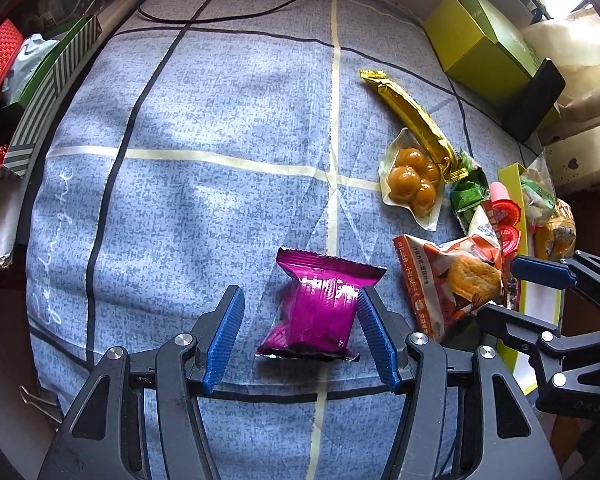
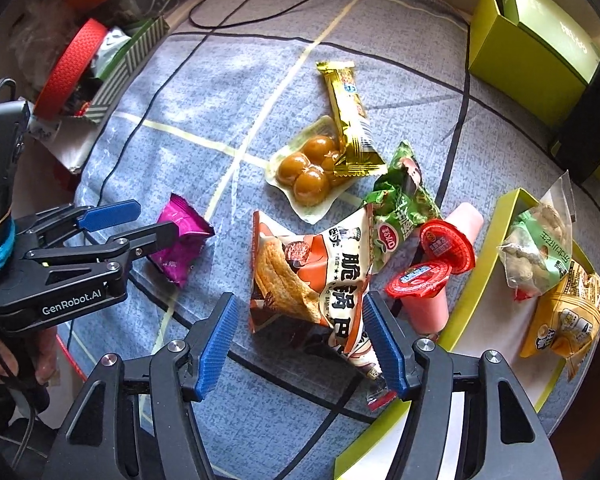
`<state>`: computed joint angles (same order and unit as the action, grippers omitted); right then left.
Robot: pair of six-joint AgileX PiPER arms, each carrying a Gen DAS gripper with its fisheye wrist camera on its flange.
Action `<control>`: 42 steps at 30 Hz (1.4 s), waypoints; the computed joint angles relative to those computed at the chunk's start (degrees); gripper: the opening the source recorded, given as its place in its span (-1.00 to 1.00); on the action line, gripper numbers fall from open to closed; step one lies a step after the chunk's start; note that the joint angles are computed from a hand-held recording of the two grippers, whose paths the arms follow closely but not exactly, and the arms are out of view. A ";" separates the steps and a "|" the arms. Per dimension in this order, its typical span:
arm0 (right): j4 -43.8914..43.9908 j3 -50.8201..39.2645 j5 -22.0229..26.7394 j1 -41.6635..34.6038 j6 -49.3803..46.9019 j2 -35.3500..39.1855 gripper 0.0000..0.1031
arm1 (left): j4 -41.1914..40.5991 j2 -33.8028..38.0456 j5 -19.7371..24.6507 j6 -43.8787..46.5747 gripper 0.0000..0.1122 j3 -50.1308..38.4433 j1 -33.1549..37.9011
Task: Organize snacks
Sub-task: 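Grasp the magenta packet with the left gripper while the right grasps the orange bag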
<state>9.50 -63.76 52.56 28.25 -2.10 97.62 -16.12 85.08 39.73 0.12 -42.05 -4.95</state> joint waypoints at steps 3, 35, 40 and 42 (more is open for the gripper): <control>0.22 -0.43 -0.28 0.14 -0.39 1.80 0.26 | 0.41 0.47 -1.39 -0.17 0.16 0.34 -0.73; 0.49 -3.41 0.29 0.27 0.95 9.24 0.31 | -4.06 3.78 -3.11 12.87 0.25 1.23 -0.67; 0.83 -1.98 -0.30 0.15 0.42 7.88 0.24 | 2.38 3.52 -4.47 5.05 -0.07 1.12 -3.30; 1.06 -1.51 -0.35 -0.07 0.21 7.18 0.22 | 2.09 3.09 -4.49 4.87 -0.30 1.47 -2.77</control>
<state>10.56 -65.27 52.21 28.18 -1.90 104.80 -14.03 88.17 35.23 4.99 -40.58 -7.73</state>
